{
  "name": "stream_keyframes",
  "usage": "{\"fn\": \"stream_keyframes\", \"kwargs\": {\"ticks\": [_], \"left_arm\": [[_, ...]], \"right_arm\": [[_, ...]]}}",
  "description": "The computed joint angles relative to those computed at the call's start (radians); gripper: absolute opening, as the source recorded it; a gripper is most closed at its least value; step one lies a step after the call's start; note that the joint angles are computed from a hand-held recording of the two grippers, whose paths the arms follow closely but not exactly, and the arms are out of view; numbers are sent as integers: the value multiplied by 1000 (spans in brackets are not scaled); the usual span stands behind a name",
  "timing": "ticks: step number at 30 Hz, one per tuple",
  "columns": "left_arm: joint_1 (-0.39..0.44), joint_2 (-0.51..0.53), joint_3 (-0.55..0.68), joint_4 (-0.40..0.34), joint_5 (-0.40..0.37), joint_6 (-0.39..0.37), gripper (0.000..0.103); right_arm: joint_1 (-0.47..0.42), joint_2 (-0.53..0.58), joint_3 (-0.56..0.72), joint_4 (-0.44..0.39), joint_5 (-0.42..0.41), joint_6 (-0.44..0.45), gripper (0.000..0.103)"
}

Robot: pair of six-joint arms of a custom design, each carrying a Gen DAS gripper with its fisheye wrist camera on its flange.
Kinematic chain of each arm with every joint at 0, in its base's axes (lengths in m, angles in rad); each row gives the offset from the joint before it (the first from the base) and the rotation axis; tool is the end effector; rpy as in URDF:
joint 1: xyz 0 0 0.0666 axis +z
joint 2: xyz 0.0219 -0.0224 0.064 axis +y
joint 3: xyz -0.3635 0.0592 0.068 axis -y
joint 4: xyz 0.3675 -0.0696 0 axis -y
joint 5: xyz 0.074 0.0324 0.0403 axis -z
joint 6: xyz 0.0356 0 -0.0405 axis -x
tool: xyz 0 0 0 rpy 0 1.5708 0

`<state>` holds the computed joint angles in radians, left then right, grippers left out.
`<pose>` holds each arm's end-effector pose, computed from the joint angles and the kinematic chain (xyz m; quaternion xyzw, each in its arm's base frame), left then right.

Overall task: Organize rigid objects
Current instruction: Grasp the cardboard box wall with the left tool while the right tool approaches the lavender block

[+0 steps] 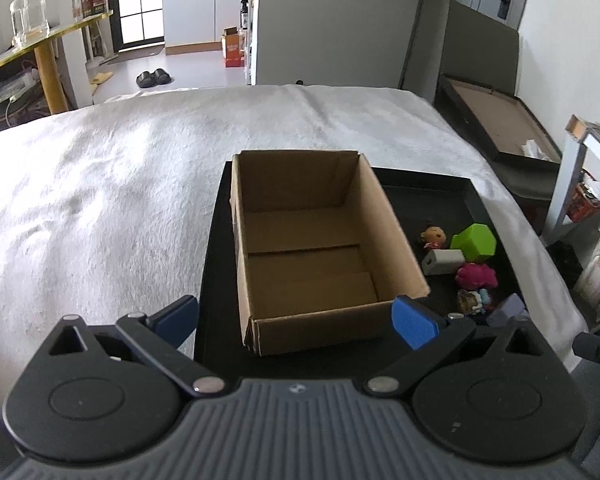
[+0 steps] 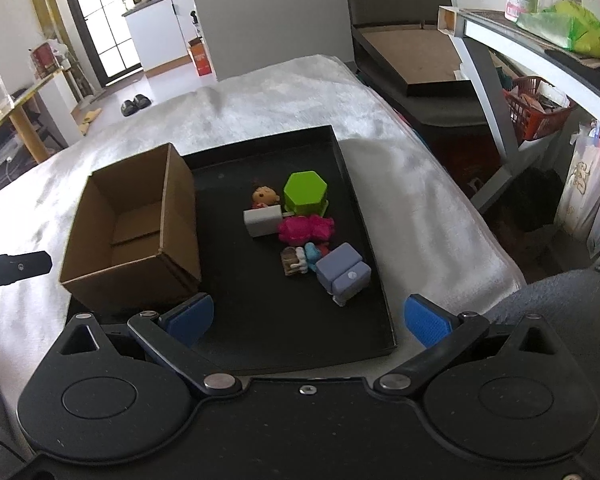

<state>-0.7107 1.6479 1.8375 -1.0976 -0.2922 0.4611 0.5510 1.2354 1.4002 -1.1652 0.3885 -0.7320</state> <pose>0.4195 -0.3480 0.4717 0.0695 0.9341 -0.0633 0.3443 0.3366 0.1906 0.4664 0.1392 0.9328 0.0168 0.3320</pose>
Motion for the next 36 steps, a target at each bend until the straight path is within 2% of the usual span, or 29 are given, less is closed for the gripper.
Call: {"fn": "stream_keyframes", "kwargs": {"ticks": [11, 17, 20, 23, 25, 28, 32, 36], "left_arm": [[26, 38, -10, 46, -19, 51, 100], [28, 51, -25, 85, -63, 63, 98], [32, 56, -36, 102, -64, 71, 90], [34, 67, -37, 99, -78, 83, 77], [38, 73, -38, 95, -75, 98, 69], [42, 84, -37, 93, -81, 123, 63], [50, 106, -19, 63, -72, 156, 48], [60, 114, -22, 66, -56, 181, 34]], "right_arm": [[-66, 54, -5, 36, -74, 42, 80], [-103, 95, -4, 61, -109, 50, 67], [-119, 114, -6, 75, -128, 59, 64], [-136, 135, -4, 77, -151, 72, 63], [-148, 145, -5, 77, -166, 86, 58], [-162, 159, -5, 79, -179, 100, 54], [-180, 184, 0, 78, -193, 121, 53], [-191, 205, 12, 81, -193, 145, 51]]}}
